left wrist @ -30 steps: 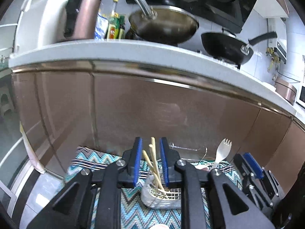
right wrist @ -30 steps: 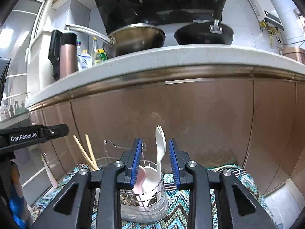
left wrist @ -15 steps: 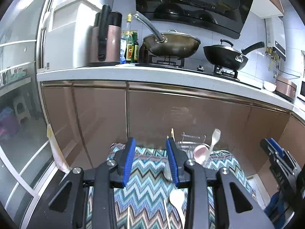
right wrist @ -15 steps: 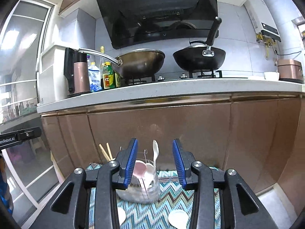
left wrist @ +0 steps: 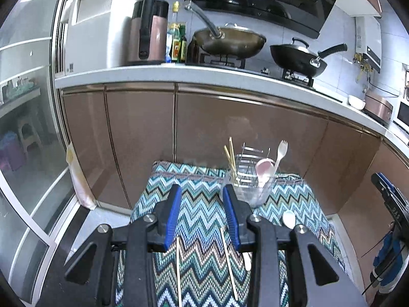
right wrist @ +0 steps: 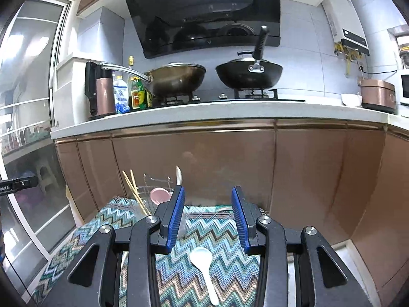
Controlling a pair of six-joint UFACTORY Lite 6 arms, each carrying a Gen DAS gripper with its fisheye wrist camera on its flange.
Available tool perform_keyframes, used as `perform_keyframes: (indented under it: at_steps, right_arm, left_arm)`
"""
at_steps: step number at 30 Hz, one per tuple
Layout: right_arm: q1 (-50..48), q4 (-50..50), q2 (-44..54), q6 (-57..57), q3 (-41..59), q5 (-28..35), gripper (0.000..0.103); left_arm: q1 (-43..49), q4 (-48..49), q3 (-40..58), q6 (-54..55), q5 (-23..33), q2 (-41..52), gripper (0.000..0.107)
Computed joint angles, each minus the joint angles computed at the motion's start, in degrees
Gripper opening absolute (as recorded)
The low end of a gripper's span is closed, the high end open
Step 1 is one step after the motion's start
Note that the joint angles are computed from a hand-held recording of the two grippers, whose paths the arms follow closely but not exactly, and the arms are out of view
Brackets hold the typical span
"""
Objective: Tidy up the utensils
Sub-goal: 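Open both tools and withdraw them from the utensil cup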
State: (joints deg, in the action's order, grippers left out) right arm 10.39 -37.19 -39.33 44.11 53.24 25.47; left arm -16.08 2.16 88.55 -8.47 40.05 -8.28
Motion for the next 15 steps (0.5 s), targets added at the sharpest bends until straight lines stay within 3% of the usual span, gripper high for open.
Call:
perform_keyframes:
  at_steps: [7,15]
  right_arm:
    - [-12.7,29.2,-4.0,-30.1,-5.9,-3.3,0.038]
    - [-24.9,61.5,-4.2,-63.9,-10.8,-2.3,0.038]
  left_arm:
    - [-1.3,1.6,-4.6,-1.6,0.4,-0.2,0.032]
    - [-2.7,3.8,-6.8,-4.9,-0.4,1.9,0.032]
